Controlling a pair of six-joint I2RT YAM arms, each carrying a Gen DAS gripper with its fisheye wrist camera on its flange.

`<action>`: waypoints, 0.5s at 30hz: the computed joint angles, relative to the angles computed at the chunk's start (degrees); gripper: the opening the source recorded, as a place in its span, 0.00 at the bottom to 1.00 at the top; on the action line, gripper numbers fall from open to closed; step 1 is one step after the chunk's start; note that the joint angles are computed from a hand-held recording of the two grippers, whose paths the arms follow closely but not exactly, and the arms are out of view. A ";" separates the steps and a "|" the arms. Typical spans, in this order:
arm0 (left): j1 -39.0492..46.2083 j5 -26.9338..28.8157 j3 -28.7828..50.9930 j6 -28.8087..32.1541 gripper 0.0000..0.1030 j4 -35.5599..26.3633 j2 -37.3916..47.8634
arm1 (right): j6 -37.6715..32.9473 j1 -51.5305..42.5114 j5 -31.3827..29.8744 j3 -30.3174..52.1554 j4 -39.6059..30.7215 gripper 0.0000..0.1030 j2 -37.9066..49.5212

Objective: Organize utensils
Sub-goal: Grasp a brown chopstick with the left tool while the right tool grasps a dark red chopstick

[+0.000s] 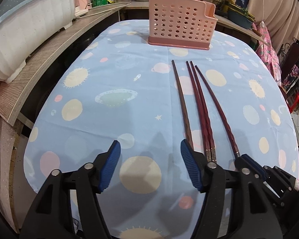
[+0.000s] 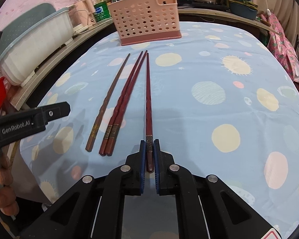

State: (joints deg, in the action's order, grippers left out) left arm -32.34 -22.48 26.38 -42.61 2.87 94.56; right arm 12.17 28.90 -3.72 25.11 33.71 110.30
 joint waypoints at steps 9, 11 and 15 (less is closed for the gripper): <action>-2.67 2.55 2.49 -0.31 0.59 3.18 7.15 | 0.38 -2.58 -1.01 -1.53 1.18 0.07 -0.44; -3.01 2.36 3.24 -0.27 0.59 3.46 8.77 | 0.28 -2.68 -1.12 -1.61 1.24 0.07 -0.48; -2.66 2.78 4.31 -0.15 0.59 3.82 11.21 | 0.15 -2.81 -1.34 -2.18 1.72 0.07 -0.66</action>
